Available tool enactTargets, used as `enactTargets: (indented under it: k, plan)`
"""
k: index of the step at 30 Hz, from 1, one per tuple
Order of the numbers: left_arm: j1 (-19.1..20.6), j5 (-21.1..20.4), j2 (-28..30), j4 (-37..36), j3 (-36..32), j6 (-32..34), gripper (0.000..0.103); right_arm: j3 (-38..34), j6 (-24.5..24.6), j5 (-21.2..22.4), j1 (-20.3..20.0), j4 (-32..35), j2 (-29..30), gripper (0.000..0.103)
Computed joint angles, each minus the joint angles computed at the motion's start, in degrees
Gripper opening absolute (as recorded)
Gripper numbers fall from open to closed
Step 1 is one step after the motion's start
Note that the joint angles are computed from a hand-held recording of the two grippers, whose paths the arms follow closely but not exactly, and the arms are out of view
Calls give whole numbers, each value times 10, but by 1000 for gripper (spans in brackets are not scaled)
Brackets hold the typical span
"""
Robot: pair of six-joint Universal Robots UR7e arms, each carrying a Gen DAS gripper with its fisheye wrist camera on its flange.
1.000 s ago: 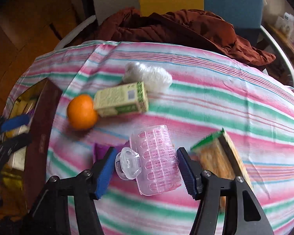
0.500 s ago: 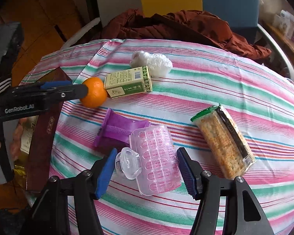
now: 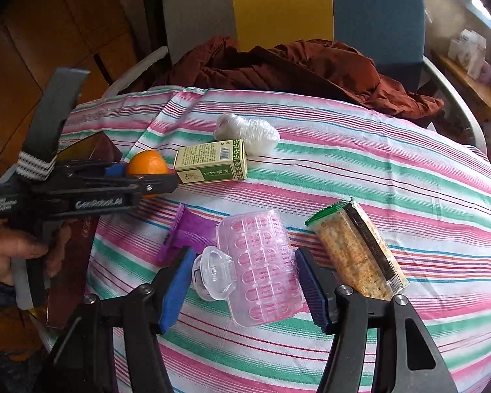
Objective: Organize objects
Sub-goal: 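Grasp the pink roller case with the right gripper while the left grasps the orange, then carry the orange and pink roller case into the tray and open both grippers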
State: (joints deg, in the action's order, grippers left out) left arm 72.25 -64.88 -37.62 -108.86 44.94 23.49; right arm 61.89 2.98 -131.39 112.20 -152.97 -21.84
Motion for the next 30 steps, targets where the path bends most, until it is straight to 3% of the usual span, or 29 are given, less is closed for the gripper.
enactTargets:
  k: [11, 22, 26, 30]
  plan:
    - [4, -50, -151, -67, 163, -4, 50, -4, -3, -17, 2, -2, 8, 63]
    - [65, -6, -245, -79, 192, -22, 50, -41, 9, -48, 27, 3, 32, 63]
    - [81, 2, -267, -89, 218, -10, 50, -82, -2, -43, 48, 2, 61, 63]
    - [92, -15, -285, -84, 239, -1, 50, -162, -12, -15, 65, 27, 109, 63]
